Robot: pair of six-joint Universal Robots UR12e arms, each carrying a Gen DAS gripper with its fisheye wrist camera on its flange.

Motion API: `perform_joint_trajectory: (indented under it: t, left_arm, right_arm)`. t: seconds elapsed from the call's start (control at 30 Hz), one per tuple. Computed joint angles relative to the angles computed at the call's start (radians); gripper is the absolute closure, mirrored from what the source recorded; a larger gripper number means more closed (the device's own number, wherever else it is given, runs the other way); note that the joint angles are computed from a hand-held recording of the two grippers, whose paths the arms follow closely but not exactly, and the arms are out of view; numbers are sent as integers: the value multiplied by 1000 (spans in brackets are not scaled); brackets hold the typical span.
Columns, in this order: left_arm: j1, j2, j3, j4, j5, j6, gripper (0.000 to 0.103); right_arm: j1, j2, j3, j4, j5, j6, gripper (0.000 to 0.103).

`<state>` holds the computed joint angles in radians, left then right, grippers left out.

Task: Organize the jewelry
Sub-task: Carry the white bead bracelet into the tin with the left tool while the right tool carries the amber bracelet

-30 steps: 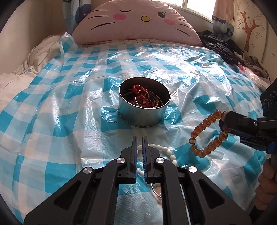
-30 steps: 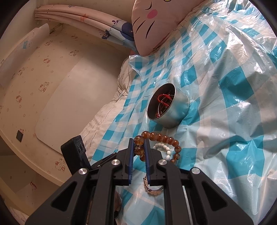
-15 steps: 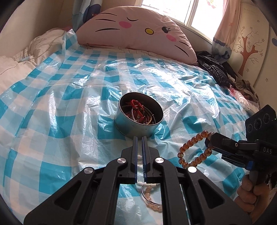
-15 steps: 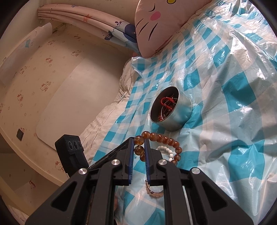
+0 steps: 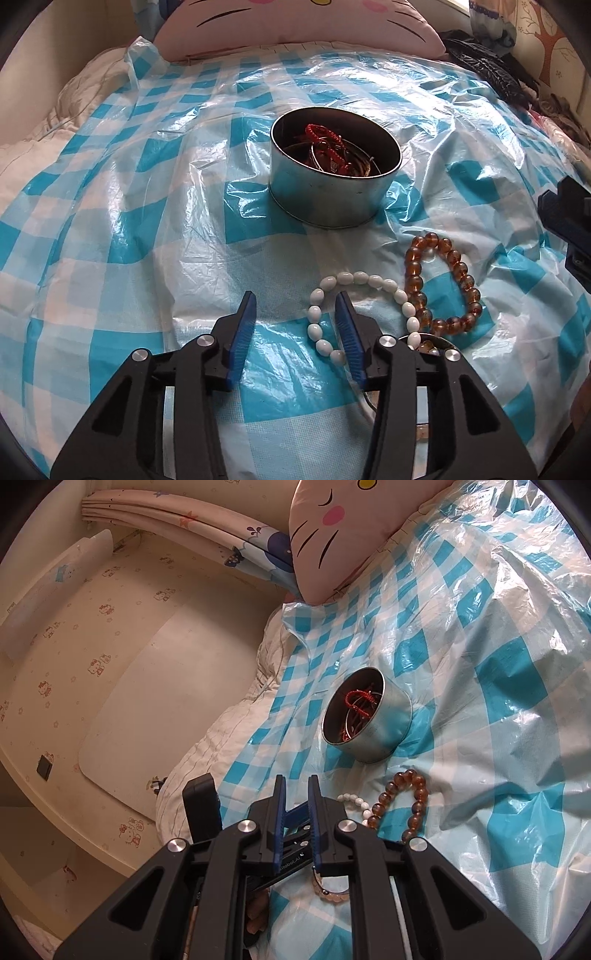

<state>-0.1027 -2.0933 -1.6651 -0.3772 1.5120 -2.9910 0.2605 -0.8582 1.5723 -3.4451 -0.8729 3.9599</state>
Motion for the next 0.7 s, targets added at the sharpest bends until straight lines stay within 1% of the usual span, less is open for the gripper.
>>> perform_joint_trajectory:
  t: [0.07, 0.1, 0.13, 0.17, 0.2, 0.23, 0.27, 0.3, 0.33, 0.4, 0.43, 0.47, 0.5, 0.57, 0.6, 0.67, 0.7]
  left_arm:
    - [-7, -3, -1, 7, 21, 17, 60]
    - [-9, -3, -1, 9, 23, 25, 61]
    - [-10, -3, -1, 10, 20, 33, 65]
    - [-10, -2, -1, 8, 13, 42, 74]
    - [-12, -2, -2, 10, 15, 53, 80]
    - [-15, -2, -3, 13, 21, 62, 81]
    - [-18, -2, -3, 12, 23, 72, 86]
    - [-20, -2, -3, 10, 23, 79, 90]
    - [-21, -2, -3, 10, 25, 84, 91]
    - [-20, 0, -3, 2, 13, 83, 96]
    - [-15, 2, -1, -11, -6, 74, 96]
    - [-9, 4, -1, -23, -30, 62, 96]
    - [0, 7, 0, -37, -66, 45, 96]
    - [19, 11, 1, -57, -141, 6, 96]
    - [27, 13, 0, -57, -168, -11, 96]
    - [41, 17, -7, -45, -222, -47, 96]
    - [48, 20, -12, -30, -249, -63, 96]
  right_arm:
    - [10, -24, 10, 104, -59, -77, 86]
    - [19, -39, 13, 177, -110, -128, 79]
    - [31, -56, 12, 264, -180, -188, 71]
    - [48, -71, 4, 360, -270, -254, 70]
    - [65, -78, -12, 451, -355, -317, 69]
    - [80, -79, -31, 523, -419, -365, 68]
    - [90, -74, -48, 568, -452, -394, 67]
    - [96, -67, -65, 602, -465, -416, 65]
    - [103, -59, -82, 637, -483, -441, 62]
    - [124, -41, -122, 729, -551, -508, 62]
    - [134, -36, -136, 754, -583, -540, 67]
    - [137, -34, -138, 754, -590, -556, 73]
    - [132, -35, -132, 742, -566, -549, 89]
    - [103, -42, -100, 679, -451, -475, 90]
    - [85, -43, -80, 627, -377, -419, 90]
    - [48, -34, -38, 463, -218, -278, 91]
    - [34, -27, -24, 374, -161, -211, 91]
